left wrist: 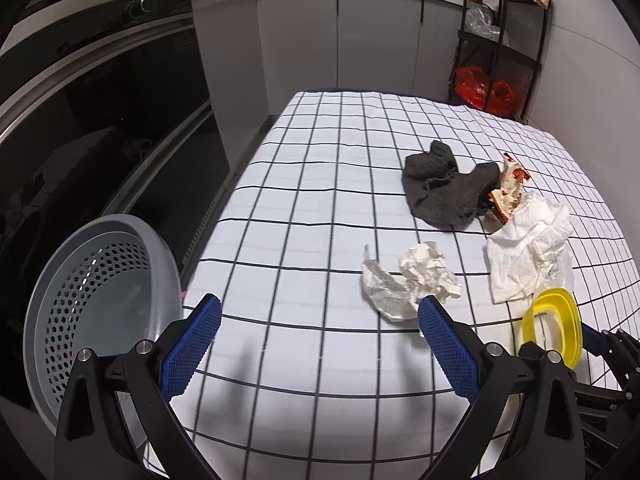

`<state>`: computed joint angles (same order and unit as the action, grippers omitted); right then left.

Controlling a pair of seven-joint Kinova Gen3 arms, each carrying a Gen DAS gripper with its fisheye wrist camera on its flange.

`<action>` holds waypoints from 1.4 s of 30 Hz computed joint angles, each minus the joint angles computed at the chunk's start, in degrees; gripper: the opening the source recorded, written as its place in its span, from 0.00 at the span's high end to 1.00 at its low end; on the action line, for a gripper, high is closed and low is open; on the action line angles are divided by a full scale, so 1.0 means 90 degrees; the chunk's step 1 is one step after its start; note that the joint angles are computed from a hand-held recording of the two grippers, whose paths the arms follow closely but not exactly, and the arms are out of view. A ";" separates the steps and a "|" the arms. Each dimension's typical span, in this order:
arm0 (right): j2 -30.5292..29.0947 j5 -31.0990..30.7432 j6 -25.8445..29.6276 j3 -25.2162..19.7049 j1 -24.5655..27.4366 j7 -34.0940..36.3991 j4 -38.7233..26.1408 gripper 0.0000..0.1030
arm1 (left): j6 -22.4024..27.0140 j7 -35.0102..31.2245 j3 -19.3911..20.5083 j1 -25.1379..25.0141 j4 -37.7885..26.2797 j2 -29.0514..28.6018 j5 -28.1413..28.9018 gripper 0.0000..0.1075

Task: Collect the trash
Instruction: 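Reach the right tool to the yellow square lid and close on its rim, then grasp the crumpled white paper with the left tool while the right tool holds the lid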

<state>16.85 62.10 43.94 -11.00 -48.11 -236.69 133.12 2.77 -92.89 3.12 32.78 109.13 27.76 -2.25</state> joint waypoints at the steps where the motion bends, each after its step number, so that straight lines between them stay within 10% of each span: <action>1: -0.0076 0.0026 0.0014 -0.0027 -0.0067 -0.0154 0.0088 0.34 | -0.0009 -0.0020 0.0060 -0.0007 0.0001 0.0014 -0.0008 0.10; 19: -0.0682 0.0329 0.0291 -0.0574 -0.0107 -0.1378 0.0859 0.34 | 0.0792 0.0426 -0.0134 0.0602 -0.1032 0.0832 -0.0094 0.12; 27: -0.0599 0.0260 0.0467 -0.0632 -0.0170 -0.1291 0.0781 0.34 | 0.1030 0.0121 0.0582 -0.0014 -0.1139 0.0927 -0.0135 0.59; 42: -0.0650 0.0192 0.0714 -0.0645 -0.0299 -0.1160 0.0667 0.34 | 0.0106 0.0138 -0.0005 0.0376 -0.0312 0.0292 -0.0121 0.63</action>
